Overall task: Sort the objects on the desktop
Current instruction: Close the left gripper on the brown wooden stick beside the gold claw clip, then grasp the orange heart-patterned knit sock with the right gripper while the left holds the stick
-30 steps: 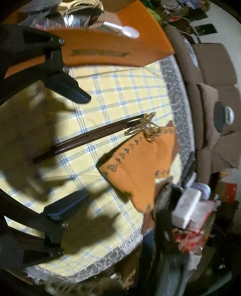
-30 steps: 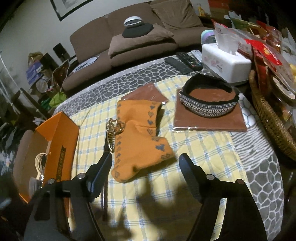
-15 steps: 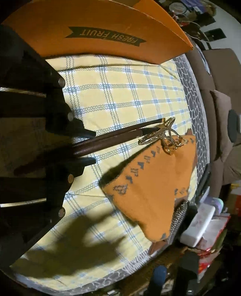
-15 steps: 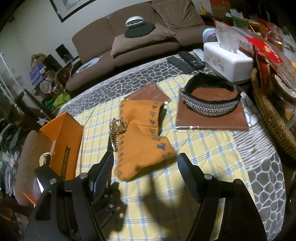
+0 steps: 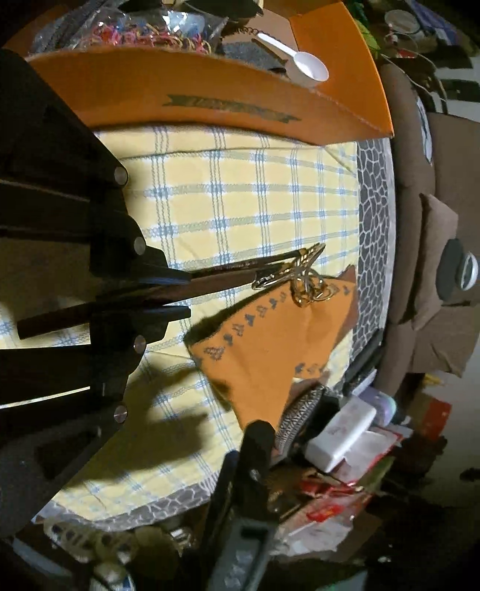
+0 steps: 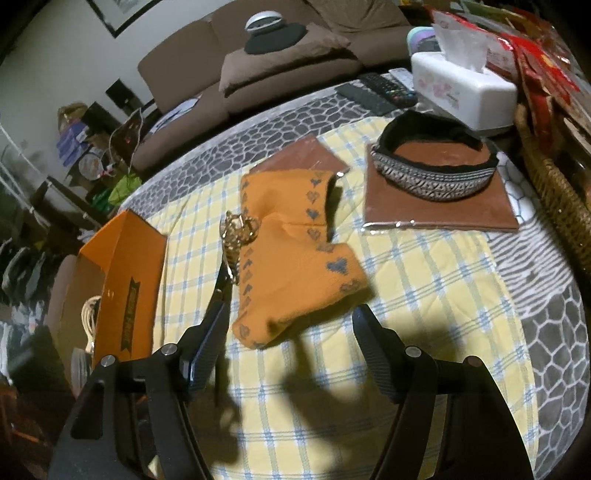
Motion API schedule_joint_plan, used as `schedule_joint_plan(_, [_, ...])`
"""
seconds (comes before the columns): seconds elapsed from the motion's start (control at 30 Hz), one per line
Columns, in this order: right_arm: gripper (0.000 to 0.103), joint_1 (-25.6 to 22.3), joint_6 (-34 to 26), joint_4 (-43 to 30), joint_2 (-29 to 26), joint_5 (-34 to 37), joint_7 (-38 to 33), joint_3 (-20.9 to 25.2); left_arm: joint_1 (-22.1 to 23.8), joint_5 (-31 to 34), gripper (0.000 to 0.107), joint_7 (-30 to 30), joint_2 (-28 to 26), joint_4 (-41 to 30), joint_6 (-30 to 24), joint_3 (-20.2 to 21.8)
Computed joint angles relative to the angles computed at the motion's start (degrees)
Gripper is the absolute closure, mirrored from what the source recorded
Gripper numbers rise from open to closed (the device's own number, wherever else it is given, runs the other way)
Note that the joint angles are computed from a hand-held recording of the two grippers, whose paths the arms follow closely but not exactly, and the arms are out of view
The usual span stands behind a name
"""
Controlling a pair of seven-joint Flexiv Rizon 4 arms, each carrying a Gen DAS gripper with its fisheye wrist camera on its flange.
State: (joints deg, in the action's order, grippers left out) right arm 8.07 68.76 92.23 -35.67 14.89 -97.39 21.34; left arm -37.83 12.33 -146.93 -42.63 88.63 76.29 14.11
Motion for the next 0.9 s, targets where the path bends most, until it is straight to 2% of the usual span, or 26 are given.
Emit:
schedule_joint_plan(0.13, [0.031, -1.2, -2.1, -2.0, -1.6, 1.9, 0.7, 1.1, 0.3, -0.5, 0.097, -0.6, 1.3, 2.4, 2.4, -0.6])
schedule_joint_plan(0.2, [0.037, -1.4, -3.9, -3.4, -2.6, 3.4, 2.4, 1.2, -0.3, -0.7, 0.097, -0.6, 1.2, 2.2, 2.2, -0.3])
schedule_joint_plan(0.27, [0.038, -1.0, -4.6, -4.1, -3.3, 4.1, 3.7, 0.6, -0.6, -0.9, 0.097, -0.5, 1.1, 2.3, 2.1, -0.4])
schedule_joint_plan(0.43, [0.038, 2.9, -2.2, -3.0, -3.6, 0.4, 7.3, -2.9, -1.0, -1.3, 0.097, -0.1, 0.8, 2.4, 2.0, -0.4])
schedule_joint_plan(0.77, [0.04, 3.0, -2.1, -4.1, -5.3, -2.4, 9.2, -1.8, -1.7, -0.9, 0.097, 0.0, 0.6, 1.7, 1.2, 0.4])
schedule_joint_plan(0.9, [0.047, 3.5, -1.1, -3.5, -4.9, -3.3, 9.3, -1.7, -1.6, -0.5, 0.096, -0.2, 0.8, 1.2, 0.6, 0.4])
